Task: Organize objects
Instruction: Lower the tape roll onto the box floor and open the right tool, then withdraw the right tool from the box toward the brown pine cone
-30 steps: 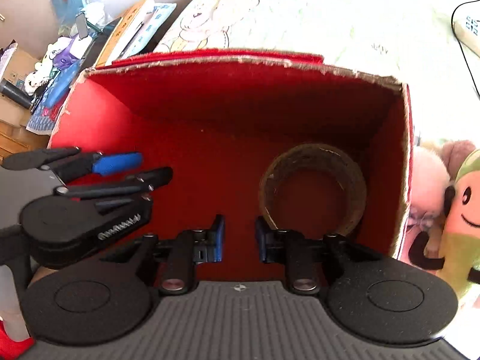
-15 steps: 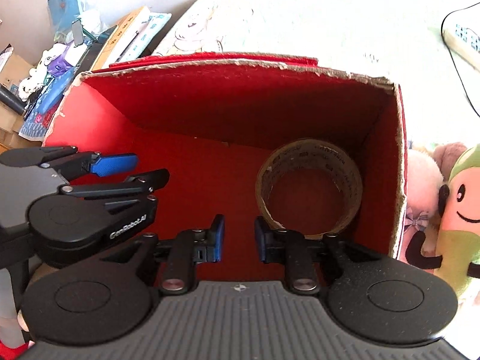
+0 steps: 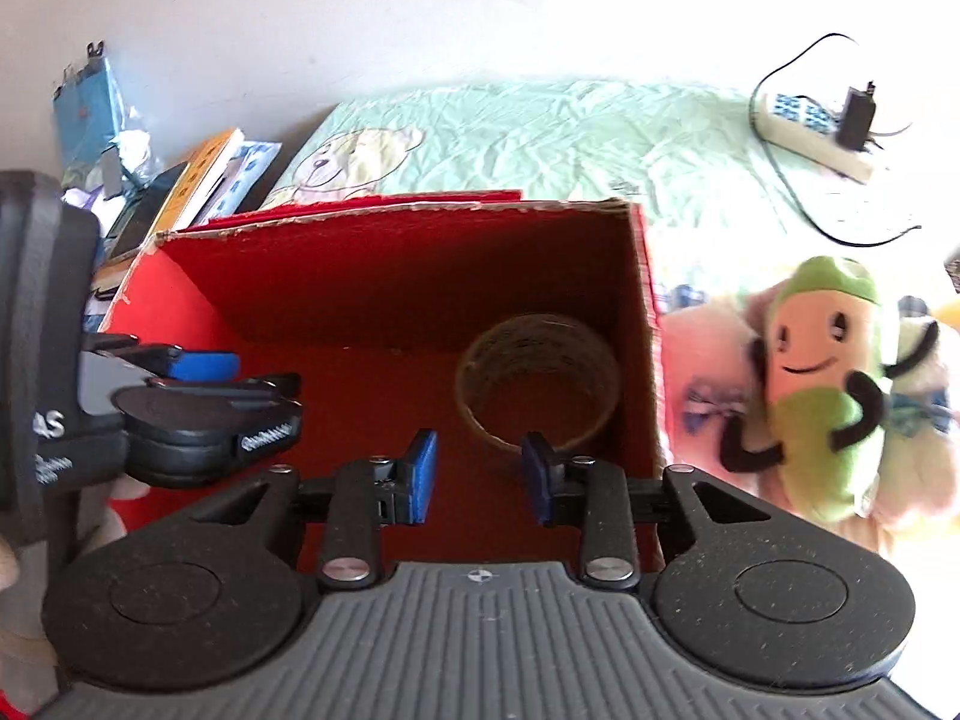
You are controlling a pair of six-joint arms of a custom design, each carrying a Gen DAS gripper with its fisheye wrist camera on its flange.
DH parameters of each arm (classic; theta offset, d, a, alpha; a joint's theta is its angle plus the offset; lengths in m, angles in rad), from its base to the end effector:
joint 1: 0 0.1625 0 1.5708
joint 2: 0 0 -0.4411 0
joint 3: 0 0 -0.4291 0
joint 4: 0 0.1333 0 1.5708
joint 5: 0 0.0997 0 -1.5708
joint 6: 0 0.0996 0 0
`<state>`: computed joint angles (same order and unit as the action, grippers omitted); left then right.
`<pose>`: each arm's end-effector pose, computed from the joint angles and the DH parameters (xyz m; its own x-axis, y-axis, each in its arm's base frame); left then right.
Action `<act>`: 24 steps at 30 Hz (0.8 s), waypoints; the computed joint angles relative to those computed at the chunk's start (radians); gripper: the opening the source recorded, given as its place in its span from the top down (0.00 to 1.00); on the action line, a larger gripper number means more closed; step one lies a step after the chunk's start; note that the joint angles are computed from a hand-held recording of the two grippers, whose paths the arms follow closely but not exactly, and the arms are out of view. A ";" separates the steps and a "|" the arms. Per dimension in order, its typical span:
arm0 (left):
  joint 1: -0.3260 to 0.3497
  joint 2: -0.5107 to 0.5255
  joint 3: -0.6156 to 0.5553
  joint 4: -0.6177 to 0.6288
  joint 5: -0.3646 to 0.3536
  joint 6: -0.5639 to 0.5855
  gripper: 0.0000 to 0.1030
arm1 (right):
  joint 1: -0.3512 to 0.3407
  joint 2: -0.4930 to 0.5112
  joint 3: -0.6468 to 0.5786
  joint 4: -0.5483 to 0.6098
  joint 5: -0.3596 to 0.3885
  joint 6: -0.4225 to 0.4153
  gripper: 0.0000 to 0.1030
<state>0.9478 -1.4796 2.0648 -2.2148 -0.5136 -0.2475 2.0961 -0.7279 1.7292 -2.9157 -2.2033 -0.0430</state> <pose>-0.1132 -0.5347 0.3218 -0.5585 0.0390 -0.8286 0.4596 0.8461 -0.2700 0.4062 -0.5524 0.0525 -0.7766 -0.2670 0.5706 -0.5060 0.8039 -0.3126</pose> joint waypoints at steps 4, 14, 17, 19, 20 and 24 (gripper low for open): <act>-0.041 -0.049 0.020 0.026 -0.003 -0.016 0.61 | 0.017 -0.013 0.036 -0.067 -0.037 0.005 0.65; -0.151 -0.180 0.078 0.129 -0.002 -0.077 0.60 | 0.066 -0.043 0.099 -0.183 -0.102 0.005 0.60; -0.183 -0.214 0.091 0.165 -0.010 -0.097 0.60 | 0.079 -0.049 0.114 -0.206 -0.110 0.005 0.60; -0.198 -0.233 0.098 0.180 -0.023 -0.103 0.60 | 0.086 -0.056 0.127 -0.214 -0.119 0.015 0.60; -0.206 -0.243 0.102 0.192 -0.030 -0.111 0.60 | 0.090 -0.060 0.132 -0.216 -0.124 0.018 0.60; -0.238 -0.275 0.121 0.221 -0.046 -0.127 0.60 | 0.103 -0.076 0.156 -0.229 -0.134 0.028 0.59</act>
<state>0.7102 -1.7546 2.1857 -1.9936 -0.5593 -0.3743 2.1986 -0.8041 1.8847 -3.1448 -2.3376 -0.0149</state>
